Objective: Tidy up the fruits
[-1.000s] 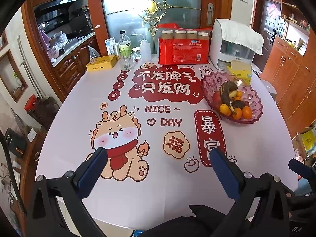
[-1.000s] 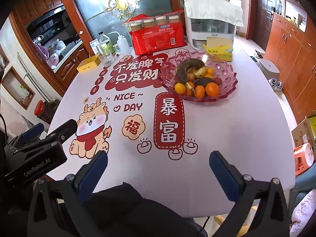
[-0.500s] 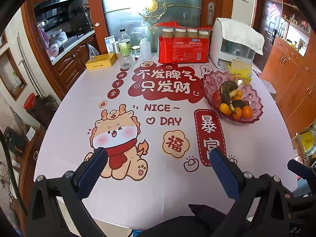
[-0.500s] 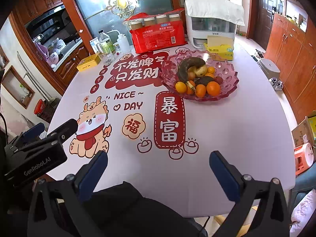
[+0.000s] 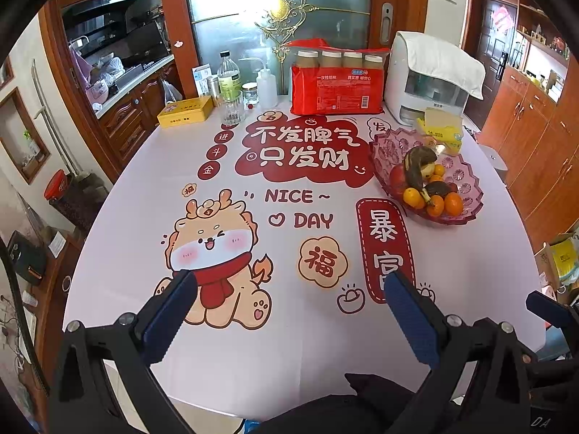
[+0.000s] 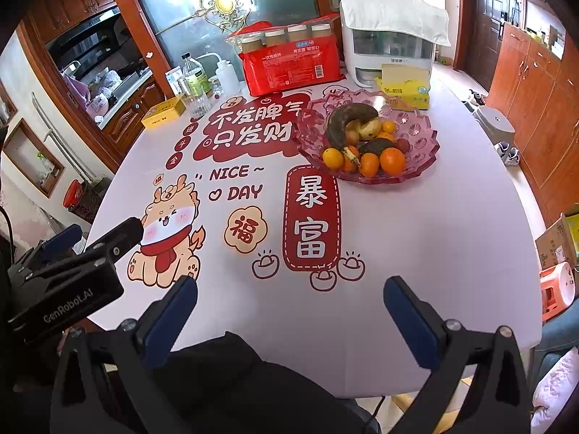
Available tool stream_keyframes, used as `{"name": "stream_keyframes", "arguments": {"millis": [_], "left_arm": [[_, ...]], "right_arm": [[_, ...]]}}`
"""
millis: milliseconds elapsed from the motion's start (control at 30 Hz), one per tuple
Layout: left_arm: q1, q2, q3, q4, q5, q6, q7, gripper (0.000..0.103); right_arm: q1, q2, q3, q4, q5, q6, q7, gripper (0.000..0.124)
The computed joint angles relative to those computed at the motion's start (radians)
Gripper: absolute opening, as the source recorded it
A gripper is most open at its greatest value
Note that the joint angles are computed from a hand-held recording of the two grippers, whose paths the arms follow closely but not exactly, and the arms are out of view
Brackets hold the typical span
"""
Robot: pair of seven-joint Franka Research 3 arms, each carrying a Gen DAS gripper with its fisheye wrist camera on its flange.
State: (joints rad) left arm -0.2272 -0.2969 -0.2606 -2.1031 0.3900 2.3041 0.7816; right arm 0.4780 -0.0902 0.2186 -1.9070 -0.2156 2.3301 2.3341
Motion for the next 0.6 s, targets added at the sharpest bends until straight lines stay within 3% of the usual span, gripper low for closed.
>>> {"name": "stream_keyframes", "arguments": {"millis": [600], "left_arm": [[0.0, -0.001, 0.003, 0.0, -0.005, 0.001, 0.009, 0.102]], "right_arm": [[0.002, 0.004, 0.0, 0.006, 0.002, -0.006, 0.003, 0.103]]}}
